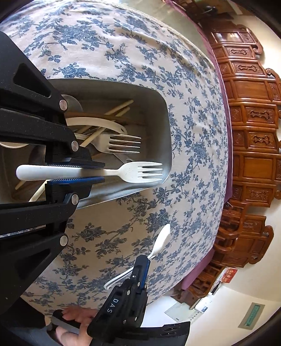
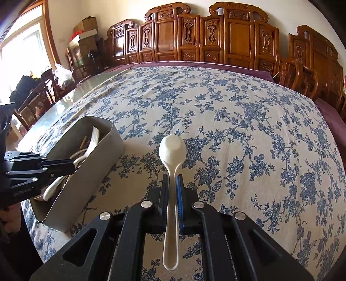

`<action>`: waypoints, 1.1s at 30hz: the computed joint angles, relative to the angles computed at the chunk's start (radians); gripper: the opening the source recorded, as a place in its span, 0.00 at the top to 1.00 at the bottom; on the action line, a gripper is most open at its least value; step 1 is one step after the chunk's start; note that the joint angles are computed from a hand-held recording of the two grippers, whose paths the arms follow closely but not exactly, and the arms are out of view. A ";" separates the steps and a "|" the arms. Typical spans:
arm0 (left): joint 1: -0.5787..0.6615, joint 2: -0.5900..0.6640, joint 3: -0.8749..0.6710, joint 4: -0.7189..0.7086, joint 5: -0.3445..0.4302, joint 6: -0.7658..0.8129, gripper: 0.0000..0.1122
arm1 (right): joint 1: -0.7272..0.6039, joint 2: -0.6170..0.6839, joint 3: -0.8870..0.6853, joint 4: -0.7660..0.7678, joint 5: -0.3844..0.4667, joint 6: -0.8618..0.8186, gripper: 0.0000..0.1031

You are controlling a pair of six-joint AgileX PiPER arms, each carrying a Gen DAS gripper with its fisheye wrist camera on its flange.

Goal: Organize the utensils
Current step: 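Lower the white plastic fork into the tray and open the left tool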

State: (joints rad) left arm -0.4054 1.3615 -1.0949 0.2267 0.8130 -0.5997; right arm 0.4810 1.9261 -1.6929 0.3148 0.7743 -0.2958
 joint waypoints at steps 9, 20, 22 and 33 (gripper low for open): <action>0.021 -0.007 -0.011 0.029 0.010 -0.002 0.94 | 0.011 -0.003 -0.003 0.022 -0.004 0.002 0.92; 0.110 -0.101 0.021 0.027 0.031 0.067 0.93 | 0.079 -0.064 0.042 -0.002 -0.040 0.078 0.92; 0.140 -0.121 0.028 0.008 0.033 0.098 0.93 | 0.097 -0.074 0.040 -0.014 -0.039 0.098 0.92; 0.279 -0.195 0.040 -0.079 0.045 0.239 0.93 | 0.218 -0.028 -0.133 -0.064 0.030 0.227 0.91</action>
State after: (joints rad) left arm -0.1266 1.1664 -1.0551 0.1477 0.8578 -0.3608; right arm 0.6994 1.8984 -1.8257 0.2506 0.8043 -0.0686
